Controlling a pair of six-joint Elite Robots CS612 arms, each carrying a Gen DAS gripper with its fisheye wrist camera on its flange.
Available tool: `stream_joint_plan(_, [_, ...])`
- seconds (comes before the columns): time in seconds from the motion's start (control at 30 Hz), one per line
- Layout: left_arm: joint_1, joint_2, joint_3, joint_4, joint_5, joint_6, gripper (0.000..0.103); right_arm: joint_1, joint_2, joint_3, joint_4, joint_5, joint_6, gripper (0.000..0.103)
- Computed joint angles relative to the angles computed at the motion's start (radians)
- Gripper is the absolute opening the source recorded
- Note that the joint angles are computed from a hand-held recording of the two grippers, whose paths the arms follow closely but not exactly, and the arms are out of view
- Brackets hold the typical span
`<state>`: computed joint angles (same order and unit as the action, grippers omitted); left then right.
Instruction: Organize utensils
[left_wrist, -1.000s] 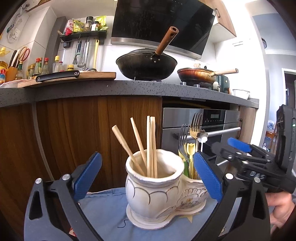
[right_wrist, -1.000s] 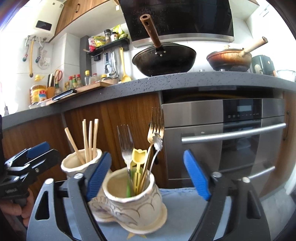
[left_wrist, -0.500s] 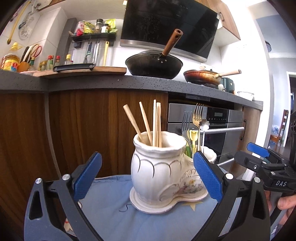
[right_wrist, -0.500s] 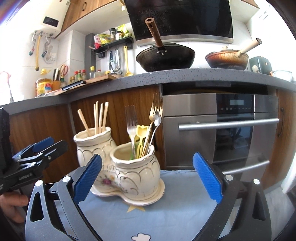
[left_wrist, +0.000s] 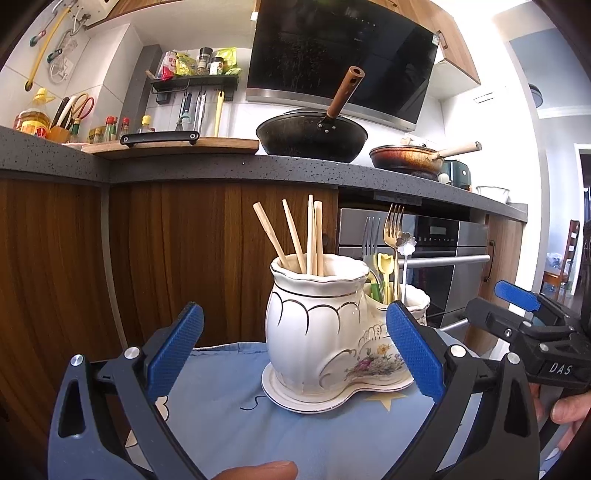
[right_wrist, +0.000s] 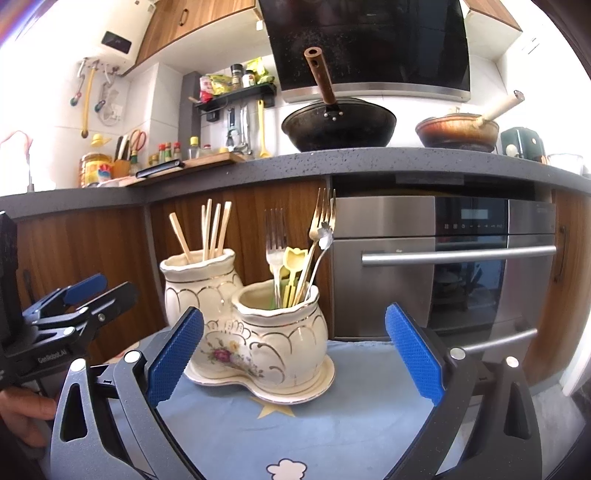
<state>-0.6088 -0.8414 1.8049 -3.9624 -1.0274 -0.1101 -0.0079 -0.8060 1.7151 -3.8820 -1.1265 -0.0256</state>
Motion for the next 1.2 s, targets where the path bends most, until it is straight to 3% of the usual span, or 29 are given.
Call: stream_joint_plan(1.2, [-0.001,0.002,-0.003,0.007,0.015,0.000,0.098,-0.002,-0.003,0.011,-0.025,0.019,-0.013,0.098])
